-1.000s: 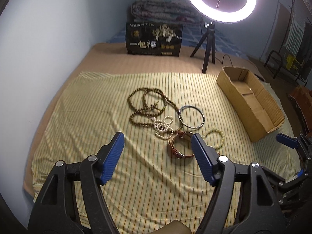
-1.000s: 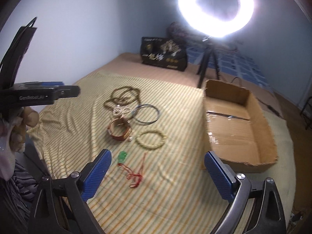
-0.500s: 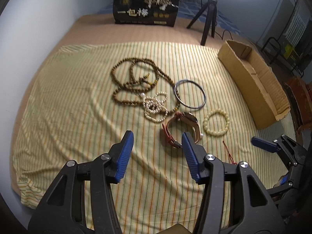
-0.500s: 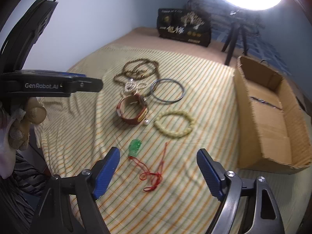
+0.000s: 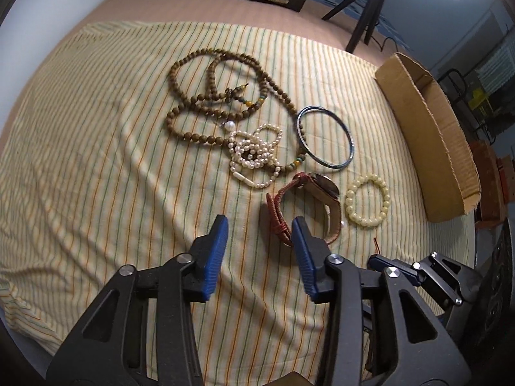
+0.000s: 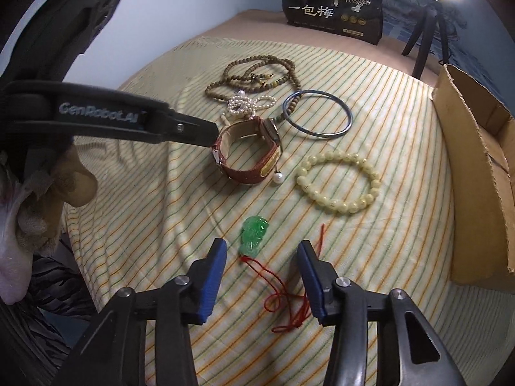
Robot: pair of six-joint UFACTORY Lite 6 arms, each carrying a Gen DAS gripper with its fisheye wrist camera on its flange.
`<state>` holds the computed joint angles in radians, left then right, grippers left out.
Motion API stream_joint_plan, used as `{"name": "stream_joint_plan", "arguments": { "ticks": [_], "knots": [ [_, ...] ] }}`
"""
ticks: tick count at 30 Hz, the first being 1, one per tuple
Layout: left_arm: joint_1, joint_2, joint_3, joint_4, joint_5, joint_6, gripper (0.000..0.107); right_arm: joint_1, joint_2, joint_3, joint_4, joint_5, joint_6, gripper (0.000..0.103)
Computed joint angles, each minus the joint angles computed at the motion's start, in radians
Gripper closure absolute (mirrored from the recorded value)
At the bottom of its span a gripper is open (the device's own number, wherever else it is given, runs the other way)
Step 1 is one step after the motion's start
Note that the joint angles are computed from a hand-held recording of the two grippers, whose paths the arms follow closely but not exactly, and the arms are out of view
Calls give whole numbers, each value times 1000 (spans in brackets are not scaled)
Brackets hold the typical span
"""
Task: Organize jewelry
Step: 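Grasp the red-strap watch with the left tool while the right tool grasps the green jade pendant, then carry the watch in the left tool while the right tool carries the pendant over the cardboard box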
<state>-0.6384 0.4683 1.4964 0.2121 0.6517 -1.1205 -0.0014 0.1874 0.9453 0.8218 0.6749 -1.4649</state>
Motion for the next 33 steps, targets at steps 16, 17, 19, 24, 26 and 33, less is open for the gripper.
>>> {"name": "stream_joint_plan", "arguments": {
  "ticks": [16, 17, 19, 24, 26, 33],
  "knots": [
    [9, 62, 47, -52, -27, 50, 81, 85, -23, -57, 22, -116, -41, 68],
    [11, 65, 49, -60, -30, 56, 81, 89, -29, -65, 26, -126, -49, 69],
    [14, 70, 50, -85, -42, 79, 81, 97, -42, -82, 32, -146, -71, 74],
    [9, 106, 85, -97, -31, 97, 81, 79, -38, -68, 22, -121, -58, 90],
    [6, 115, 93, -82, -28, 82, 83, 67, -26, -54, 23, -102, -58, 91],
    [5, 114, 89, -51, -40, 57, 98, 52, -41, -57, 27, -90, -63, 91]
  ]
}}
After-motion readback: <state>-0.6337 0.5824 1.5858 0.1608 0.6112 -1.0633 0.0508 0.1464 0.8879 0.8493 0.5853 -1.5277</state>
